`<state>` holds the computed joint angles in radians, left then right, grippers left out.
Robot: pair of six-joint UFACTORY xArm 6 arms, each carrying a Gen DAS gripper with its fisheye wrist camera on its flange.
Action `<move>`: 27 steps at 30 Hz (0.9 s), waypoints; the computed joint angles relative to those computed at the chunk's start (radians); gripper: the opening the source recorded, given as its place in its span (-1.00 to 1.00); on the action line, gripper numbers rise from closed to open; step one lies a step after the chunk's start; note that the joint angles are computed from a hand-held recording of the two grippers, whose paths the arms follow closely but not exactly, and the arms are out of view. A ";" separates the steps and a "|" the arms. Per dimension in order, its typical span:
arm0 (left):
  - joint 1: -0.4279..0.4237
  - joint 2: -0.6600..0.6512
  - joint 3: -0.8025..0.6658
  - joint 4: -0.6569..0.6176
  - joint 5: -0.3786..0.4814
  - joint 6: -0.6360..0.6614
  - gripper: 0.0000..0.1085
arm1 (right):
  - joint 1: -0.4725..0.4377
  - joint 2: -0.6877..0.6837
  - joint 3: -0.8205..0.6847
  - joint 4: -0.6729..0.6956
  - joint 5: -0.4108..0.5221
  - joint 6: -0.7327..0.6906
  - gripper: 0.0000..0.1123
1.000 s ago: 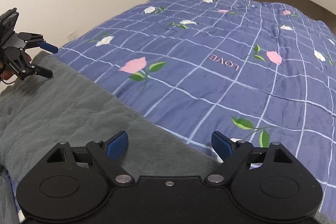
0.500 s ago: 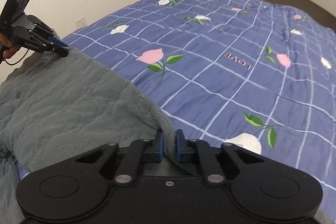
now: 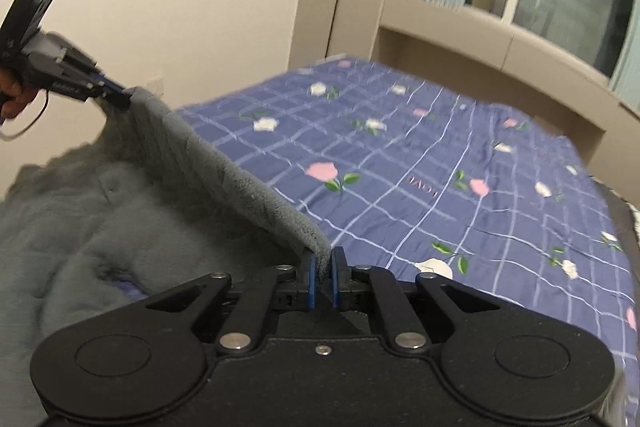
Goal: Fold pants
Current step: 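Grasp a pant leg cuff with the right gripper while the left gripper grasps the other cuff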
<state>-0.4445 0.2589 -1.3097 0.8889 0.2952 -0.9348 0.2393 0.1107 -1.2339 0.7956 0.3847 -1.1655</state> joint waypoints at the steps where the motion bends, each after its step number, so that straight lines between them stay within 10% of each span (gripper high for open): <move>1: -0.006 -0.047 0.048 0.063 -0.009 -0.072 -0.88 | 0.006 -0.049 0.049 0.030 -0.016 -0.015 -0.89; 8: -0.084 -0.334 0.347 0.375 0.023 -0.443 -0.89 | 0.067 -0.468 0.442 0.131 -0.079 -0.071 -0.89; 14: -0.152 -0.452 0.528 0.428 0.051 -0.574 -0.89 | 0.149 -0.798 0.779 -0.047 -0.138 0.154 -0.89; 20: -0.170 -0.440 0.591 0.512 0.053 -0.769 -0.90 | 0.220 -0.863 0.925 -0.106 -0.230 0.262 -0.90; 27: -0.221 -0.498 0.657 0.517 0.088 -0.792 -0.90 | 0.171 -0.963 0.958 -0.177 -0.118 0.288 -0.90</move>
<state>-0.6656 -0.2390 -0.6527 1.4054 0.3836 -1.7271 0.4108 -0.8523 -0.2759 0.6190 0.2666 -0.8775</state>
